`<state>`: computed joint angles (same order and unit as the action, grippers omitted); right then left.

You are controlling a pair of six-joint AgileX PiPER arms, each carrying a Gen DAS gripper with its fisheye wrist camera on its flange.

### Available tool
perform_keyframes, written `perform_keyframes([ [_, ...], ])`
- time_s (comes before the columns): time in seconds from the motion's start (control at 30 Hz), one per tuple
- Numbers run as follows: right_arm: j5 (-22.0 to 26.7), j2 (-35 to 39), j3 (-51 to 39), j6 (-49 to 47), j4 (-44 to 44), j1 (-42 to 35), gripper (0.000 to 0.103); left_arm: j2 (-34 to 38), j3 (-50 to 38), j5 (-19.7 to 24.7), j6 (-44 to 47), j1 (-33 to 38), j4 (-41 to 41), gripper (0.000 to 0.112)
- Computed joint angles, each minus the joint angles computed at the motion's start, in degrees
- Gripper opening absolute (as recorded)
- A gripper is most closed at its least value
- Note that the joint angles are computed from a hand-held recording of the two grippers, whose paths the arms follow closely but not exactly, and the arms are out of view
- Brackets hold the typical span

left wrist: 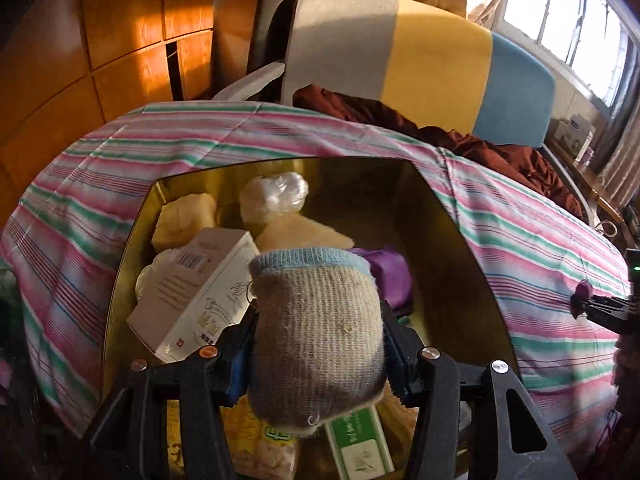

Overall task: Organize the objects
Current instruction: 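Carry the beige sock into the gold tray and release it with the left tool, then carry the second purple packet into the gold tray and release it with the right tool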

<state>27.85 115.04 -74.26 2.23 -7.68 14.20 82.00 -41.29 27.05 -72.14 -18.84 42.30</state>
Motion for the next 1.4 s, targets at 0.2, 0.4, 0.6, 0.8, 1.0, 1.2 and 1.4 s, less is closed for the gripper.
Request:
perform_keyframes([
  [0.2, -0.28, 0.04, 0.05, 0.06, -0.53, 0.09, 0.036, 5.7, -0.62, -2.42, -2.56, 1.83, 3.29, 0.055],
  [0.4, -0.36, 0.25, -0.17, 0.09, -0.79, 0.09, 0.036, 8.94, -3.51, 0.41, -2.29, 1.09, 3.99, 0.065],
  [0.6, -0.83, 0.11, 0.32, 4.5, -5.59, 1.16, 0.036, 2.49, -1.39, 4.44, -7.68, -3.43, 8.47, 0.076],
  [0.8, -0.25, 0.09, 0.36, 9.71, -10.85, 2.5, 0.036, -4.43, 1.04, 10.32, -13.08, -9.01, 13.39, 0.079],
  [1.0, 3.19, -0.01, -1.8, 4.71, -2.59, 2.3, 0.035, -11.04, 3.45, 14.25, -13.12, -12.21, 14.93, 0.082],
  [1.2, 4.07, -2.29, -1.83, -0.59, 7.3, 7.63, 0.035, -15.79, 6.67, 14.12, -13.46, -11.8, 13.6, 0.082],
  [1.4, 3.78, -6.63, -4.0, -1.87, 12.06, 17.83, 0.035, -20.46, 9.82, 14.5, -14.02, -11.67, 13.19, 0.085],
])
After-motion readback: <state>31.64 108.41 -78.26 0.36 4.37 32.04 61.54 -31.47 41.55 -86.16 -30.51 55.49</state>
